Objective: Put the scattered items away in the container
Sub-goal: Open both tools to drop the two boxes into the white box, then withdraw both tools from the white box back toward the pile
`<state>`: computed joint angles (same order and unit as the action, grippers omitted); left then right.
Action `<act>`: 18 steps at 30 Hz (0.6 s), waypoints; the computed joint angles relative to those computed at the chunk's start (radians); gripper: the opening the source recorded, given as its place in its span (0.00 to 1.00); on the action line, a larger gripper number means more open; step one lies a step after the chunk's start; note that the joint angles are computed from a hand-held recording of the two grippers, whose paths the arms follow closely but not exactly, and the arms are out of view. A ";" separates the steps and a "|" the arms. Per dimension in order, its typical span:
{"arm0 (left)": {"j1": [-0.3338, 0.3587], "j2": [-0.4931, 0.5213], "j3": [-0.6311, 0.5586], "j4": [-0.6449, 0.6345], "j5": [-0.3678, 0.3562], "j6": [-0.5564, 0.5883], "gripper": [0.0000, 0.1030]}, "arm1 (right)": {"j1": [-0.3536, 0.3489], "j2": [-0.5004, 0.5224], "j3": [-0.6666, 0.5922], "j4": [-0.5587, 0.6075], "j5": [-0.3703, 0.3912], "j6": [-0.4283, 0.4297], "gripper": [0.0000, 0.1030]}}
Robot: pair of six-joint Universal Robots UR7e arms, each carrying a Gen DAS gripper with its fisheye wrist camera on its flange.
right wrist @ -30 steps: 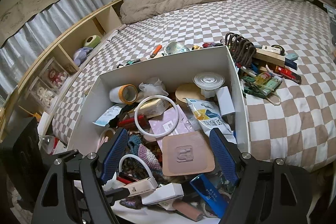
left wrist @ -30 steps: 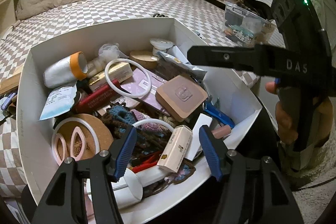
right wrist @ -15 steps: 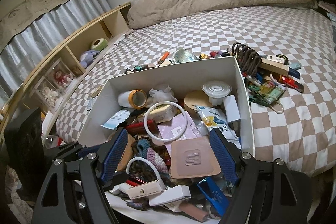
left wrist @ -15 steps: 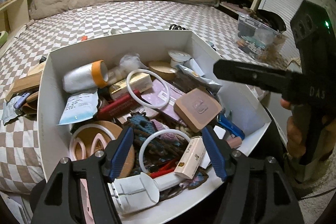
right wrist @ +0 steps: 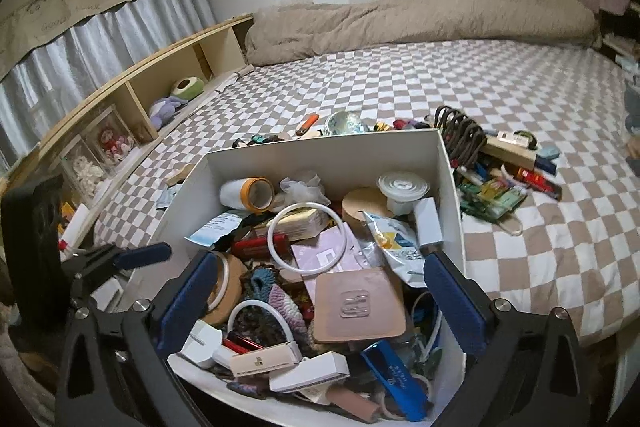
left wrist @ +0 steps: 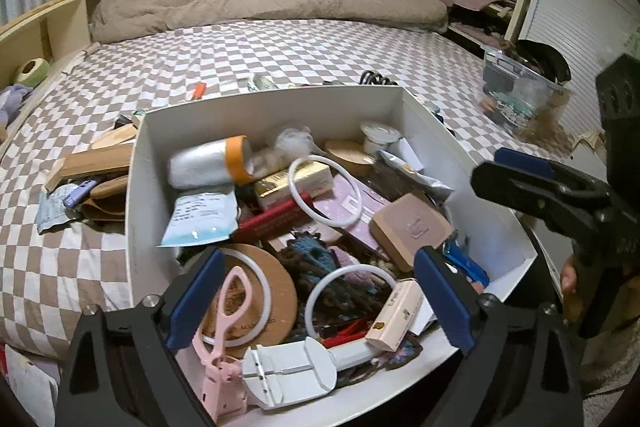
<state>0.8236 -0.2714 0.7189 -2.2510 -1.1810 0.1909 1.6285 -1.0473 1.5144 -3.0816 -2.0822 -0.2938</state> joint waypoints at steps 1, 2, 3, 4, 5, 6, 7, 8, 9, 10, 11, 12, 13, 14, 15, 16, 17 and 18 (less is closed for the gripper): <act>0.000 -0.001 0.003 -0.008 0.002 0.001 1.00 | 0.002 0.004 0.003 -0.020 -0.010 -0.014 1.00; 0.000 -0.003 0.007 -0.016 0.005 0.003 1.00 | 0.003 0.005 0.006 -0.027 -0.015 -0.020 1.00; 0.000 -0.005 0.012 -0.022 0.008 0.005 1.00 | 0.003 0.005 0.007 -0.021 -0.018 -0.024 1.00; 0.000 -0.007 0.016 -0.027 0.011 0.007 1.00 | 0.002 0.004 0.009 -0.014 -0.018 -0.026 1.00; -0.001 -0.008 0.018 -0.030 0.013 0.006 1.00 | 0.002 0.004 0.011 -0.015 -0.020 -0.028 1.00; -0.001 -0.009 0.019 -0.031 0.013 0.003 1.00 | 0.002 0.003 0.014 -0.020 -0.023 -0.030 1.00; 0.000 -0.009 0.018 -0.033 0.013 0.002 1.00 | 0.002 0.003 0.017 -0.024 -0.026 -0.033 1.00; 0.000 -0.010 0.021 -0.041 0.015 -0.002 1.00 | 0.002 0.002 0.020 -0.029 -0.028 -0.035 1.00; 0.000 -0.011 0.022 -0.048 0.019 -0.005 1.00 | 0.003 0.001 0.023 -0.033 -0.031 -0.036 1.00; 0.000 -0.011 0.022 -0.055 0.023 -0.009 1.00 | 0.003 0.000 0.025 -0.036 -0.033 -0.035 1.00; 0.001 -0.011 0.022 -0.061 0.027 -0.011 1.00 | 0.003 -0.002 0.029 -0.039 -0.033 -0.033 1.00; 0.001 -0.010 0.022 -0.067 0.036 -0.013 1.00 | 0.002 -0.005 0.032 -0.041 -0.031 -0.032 1.00; 0.001 -0.010 0.023 -0.072 0.044 -0.012 1.00 | 0.001 -0.008 0.035 -0.045 -0.032 -0.031 1.00; 0.000 -0.009 0.023 -0.077 0.054 -0.009 1.00 | 0.001 -0.008 0.036 -0.050 -0.034 -0.031 1.00; 0.000 -0.010 0.026 -0.086 0.064 -0.007 1.00 | 0.001 -0.009 0.037 -0.055 -0.037 -0.034 1.00; 0.000 -0.010 0.028 -0.091 0.071 -0.005 1.00 | 0.001 -0.011 0.039 -0.059 -0.039 -0.035 1.00; 0.000 -0.012 0.033 -0.096 0.074 -0.005 1.00 | 0.000 -0.012 0.041 -0.064 -0.041 -0.037 1.00; 0.001 -0.013 0.034 -0.101 0.076 -0.004 1.00 | 0.000 -0.013 0.043 -0.070 -0.044 -0.038 1.00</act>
